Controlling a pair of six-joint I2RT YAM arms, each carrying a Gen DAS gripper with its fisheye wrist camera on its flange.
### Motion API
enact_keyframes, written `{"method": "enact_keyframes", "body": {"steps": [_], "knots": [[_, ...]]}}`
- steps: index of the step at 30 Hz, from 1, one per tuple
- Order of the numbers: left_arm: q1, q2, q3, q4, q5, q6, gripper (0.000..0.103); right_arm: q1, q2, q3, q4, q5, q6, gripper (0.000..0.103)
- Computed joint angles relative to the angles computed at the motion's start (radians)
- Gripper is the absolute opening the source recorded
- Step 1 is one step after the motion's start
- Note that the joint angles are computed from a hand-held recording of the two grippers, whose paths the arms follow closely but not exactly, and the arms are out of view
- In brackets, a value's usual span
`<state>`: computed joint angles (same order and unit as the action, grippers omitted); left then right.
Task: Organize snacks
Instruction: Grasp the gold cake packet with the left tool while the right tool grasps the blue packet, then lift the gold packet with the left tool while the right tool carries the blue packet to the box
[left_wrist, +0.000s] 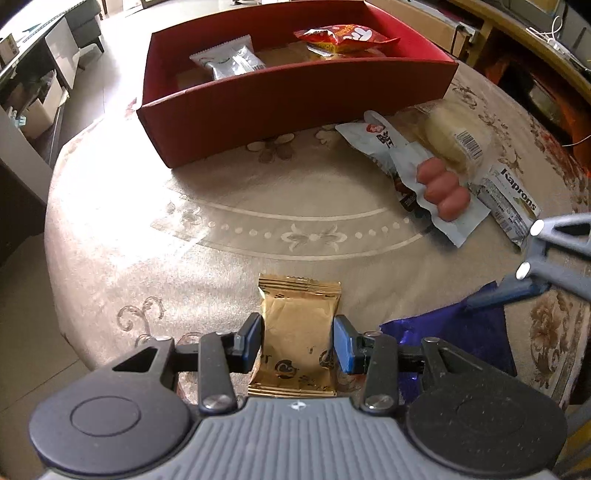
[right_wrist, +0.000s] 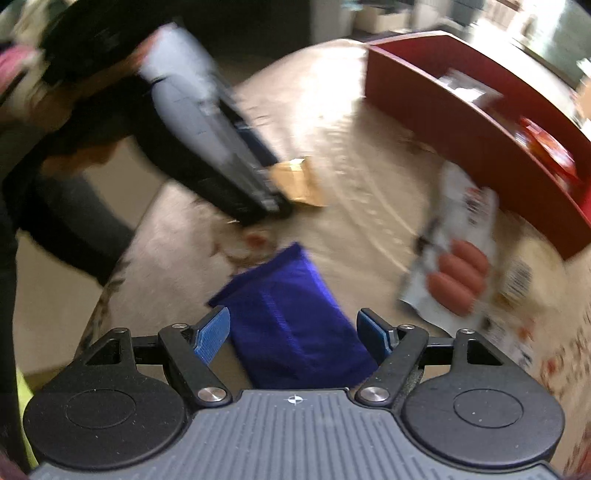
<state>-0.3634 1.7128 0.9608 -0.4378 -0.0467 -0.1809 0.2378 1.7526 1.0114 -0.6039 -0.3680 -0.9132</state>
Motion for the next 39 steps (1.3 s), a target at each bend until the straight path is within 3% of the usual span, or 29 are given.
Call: {"method": "enact_keyframes", "body": {"steps": [4, 6, 8, 10, 14, 17, 19, 21, 23, 24, 31, 39], "knots": [[0.003, 0.001, -0.003, 0.005, 0.013, 0.009, 0.043, 0.053, 0.030, 0.005, 0.015, 0.031, -0.103, 0.092], [0.011, 0.001, -0.007, 0.012, 0.027, 0.020, 0.049, 0.071, 0.079, 0.040, 0.020, 0.073, -0.093, 0.091], [0.016, -0.003, -0.012, 0.017, 0.038, 0.023, 0.052, 0.055, 0.128, 0.087, -0.012, 0.038, -0.087, 0.102], [0.017, 0.000, -0.012, 0.020, 0.047, 0.031, 0.058, 0.047, 0.136, 0.090, -0.016, 0.016, -0.081, 0.103], [-0.008, 0.022, 0.003, 0.017, 0.037, 0.048, 0.076, 0.070, 0.085, -0.002, 0.095, 0.040, -0.035, 0.103], [-0.031, 0.037, 0.015, 0.011, 0.005, 0.040, 0.079, 0.083, 0.082, 0.002, 0.090, 0.057, -0.005, 0.103], [-0.025, 0.038, 0.022, 0.002, 0.002, 0.024, 0.072, 0.081, 0.077, 0.008, 0.083, 0.071, 0.014, 0.100], [-0.020, 0.034, 0.025, -0.007, -0.015, 0.001, 0.059, 0.068, 0.055, -0.004, 0.087, 0.073, 0.044, 0.091], [-0.004, 0.027, 0.024, -0.008, -0.013, -0.021, 0.051, 0.050, 0.035, -0.014, 0.092, 0.071, 0.077, 0.075], [0.001, 0.024, 0.023, -0.008, -0.013, -0.028, 0.045, 0.039, 0.032, -0.009, 0.081, 0.069, 0.099, 0.074], [-0.027, 0.026, 0.028, -0.013, -0.059, -0.085, 0.042, -0.026, -0.041, -0.073, 0.106, 0.069, 0.208, 0.072], [-0.035, 0.038, 0.025, 0.014, -0.083, -0.150, 0.046, -0.100, -0.062, -0.049, 0.129, 0.020, 0.336, 0.072]]}}
